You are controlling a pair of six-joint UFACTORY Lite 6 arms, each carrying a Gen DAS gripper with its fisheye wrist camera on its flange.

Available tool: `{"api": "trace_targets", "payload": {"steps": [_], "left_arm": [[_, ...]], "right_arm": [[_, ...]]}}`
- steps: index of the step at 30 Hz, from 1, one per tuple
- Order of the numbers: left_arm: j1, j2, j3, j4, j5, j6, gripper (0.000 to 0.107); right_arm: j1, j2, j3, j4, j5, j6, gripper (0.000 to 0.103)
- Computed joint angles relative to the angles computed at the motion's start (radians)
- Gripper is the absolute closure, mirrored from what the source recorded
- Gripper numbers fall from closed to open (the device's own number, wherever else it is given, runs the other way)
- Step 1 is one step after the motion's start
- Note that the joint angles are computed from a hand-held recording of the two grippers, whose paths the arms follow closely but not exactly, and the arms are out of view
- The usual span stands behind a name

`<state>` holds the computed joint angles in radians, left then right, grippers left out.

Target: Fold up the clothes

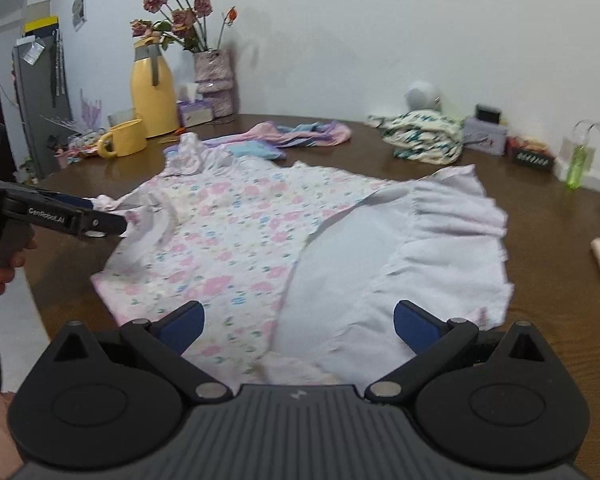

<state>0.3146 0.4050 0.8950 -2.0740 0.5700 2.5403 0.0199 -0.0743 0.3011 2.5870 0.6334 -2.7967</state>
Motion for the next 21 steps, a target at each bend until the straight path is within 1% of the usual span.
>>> {"api": "trace_targets", "payload": {"steps": [3, 4, 7, 9, 10, 12, 13, 15, 17, 18, 19, 21], "left_arm": [[0.028, 0.002, 0.005, 0.016, 0.02, 0.012, 0.006], [0.034, 0.008, 0.014, 0.015, 0.022, 0.024, 0.007], [0.041, 0.043, 0.061, 0.007, 0.012, 0.051, 0.015], [0.036, 0.083, 0.106, 0.0, -0.004, 0.065, 0.029], [0.029, 0.105, 0.13, 0.002, -0.014, 0.07, 0.032], [0.013, 0.15, 0.181, 0.026, -0.034, 0.069, 0.047], [0.004, 0.17, 0.204, 0.037, -0.042, 0.07, 0.049], [-0.016, 0.204, 0.246, 0.051, -0.061, 0.073, 0.058], [-0.035, 0.239, 0.29, 0.069, -0.08, 0.071, 0.063], [-0.042, 0.256, 0.313, 0.085, -0.094, 0.067, 0.068], [-0.045, 0.268, 0.329, 0.103, -0.101, 0.064, 0.071], [-0.042, 0.283, 0.352, 0.146, -0.105, 0.058, 0.072]], "right_arm": [[0.026, 0.024, 0.014, 0.005, -0.006, 0.02, 0.0], [0.043, 0.029, 0.019, 0.038, -0.016, 0.0, 0.0], [0.092, 0.048, 0.035, 0.149, -0.046, -0.084, 0.0], [0.111, 0.068, 0.049, 0.189, -0.059, -0.122, 0.001], [0.12, 0.08, 0.056, 0.2, -0.067, -0.136, 0.001], [0.137, 0.098, 0.067, 0.232, -0.079, -0.167, 0.001], [0.141, 0.106, 0.072, 0.243, -0.085, -0.178, 0.001], [0.144, 0.121, 0.081, 0.247, -0.097, -0.184, 0.001], [0.146, 0.137, 0.091, 0.25, -0.11, -0.189, 0.001], [0.145, 0.147, 0.098, 0.248, -0.118, -0.187, 0.001], [0.14, 0.163, 0.107, 0.237, -0.129, -0.177, 0.001], [0.129, 0.182, 0.108, 0.237, -0.128, -0.183, 0.001]]}}
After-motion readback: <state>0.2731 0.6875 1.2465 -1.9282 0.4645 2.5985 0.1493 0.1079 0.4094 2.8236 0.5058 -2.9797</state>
